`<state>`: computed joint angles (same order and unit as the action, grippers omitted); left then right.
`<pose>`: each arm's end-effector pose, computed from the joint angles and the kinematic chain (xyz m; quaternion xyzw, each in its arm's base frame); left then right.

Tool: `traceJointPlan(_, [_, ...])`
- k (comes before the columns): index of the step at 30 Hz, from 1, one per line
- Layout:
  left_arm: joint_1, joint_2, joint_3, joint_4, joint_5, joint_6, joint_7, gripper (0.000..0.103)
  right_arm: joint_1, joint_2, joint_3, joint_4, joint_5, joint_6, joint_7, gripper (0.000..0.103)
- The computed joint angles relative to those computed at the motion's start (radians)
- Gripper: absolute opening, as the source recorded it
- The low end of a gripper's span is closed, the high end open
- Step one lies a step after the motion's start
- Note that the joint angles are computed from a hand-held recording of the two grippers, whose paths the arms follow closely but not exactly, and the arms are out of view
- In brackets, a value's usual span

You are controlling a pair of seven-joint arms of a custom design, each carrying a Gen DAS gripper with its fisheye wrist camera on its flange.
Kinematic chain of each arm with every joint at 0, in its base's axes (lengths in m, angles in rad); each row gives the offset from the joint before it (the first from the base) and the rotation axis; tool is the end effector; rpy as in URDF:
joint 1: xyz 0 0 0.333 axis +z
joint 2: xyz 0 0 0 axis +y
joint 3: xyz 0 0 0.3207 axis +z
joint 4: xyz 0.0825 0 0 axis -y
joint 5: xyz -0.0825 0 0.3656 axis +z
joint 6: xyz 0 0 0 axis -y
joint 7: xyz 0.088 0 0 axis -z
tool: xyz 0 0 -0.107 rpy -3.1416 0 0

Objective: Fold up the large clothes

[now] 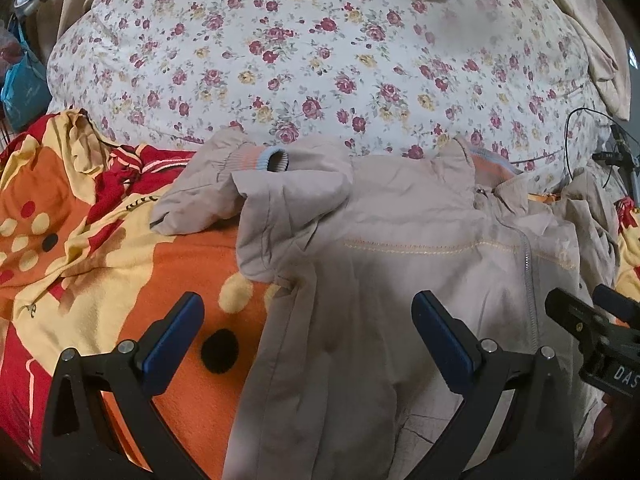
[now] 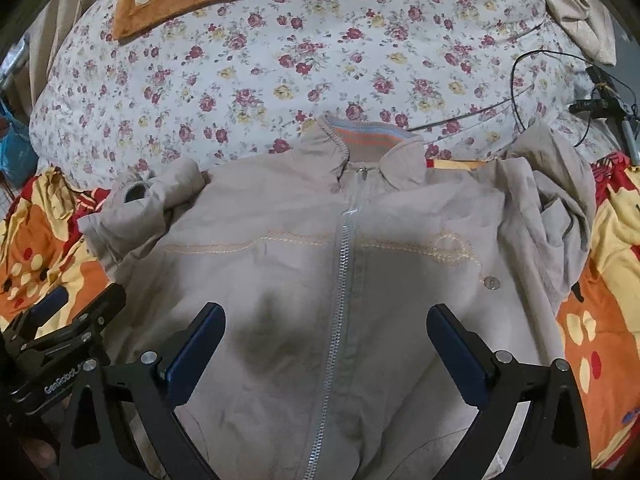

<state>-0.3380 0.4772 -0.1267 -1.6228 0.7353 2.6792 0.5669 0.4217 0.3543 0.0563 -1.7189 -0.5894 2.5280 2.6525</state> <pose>0.6284 -0.3215 0.4217 -0.6627 0.6607 -0.2622 0.2355 0.5978 0.3111 0.4429 -0.6026 0.7392 -0.2090 0.2163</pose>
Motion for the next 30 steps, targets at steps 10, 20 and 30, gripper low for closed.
traceJointPlan(10, [-0.003,0.01,0.001,0.01,0.001,-0.014,0.003,0.103,0.006,0.016,-0.005,0.022,-0.007,-0.027,0.006,0.1])
traceJointPlan(20, [-0.007,0.018,0.003,0.02,0.001,-0.029,0.005,0.103,0.008,0.036,-0.007,0.045,-0.001,-0.036,-0.002,0.1])
traceJointPlan(30, [-0.005,0.029,-0.002,0.031,-0.012,-0.044,0.021,0.103,0.014,0.046,-0.013,0.058,-0.019,-0.053,0.016,0.1])
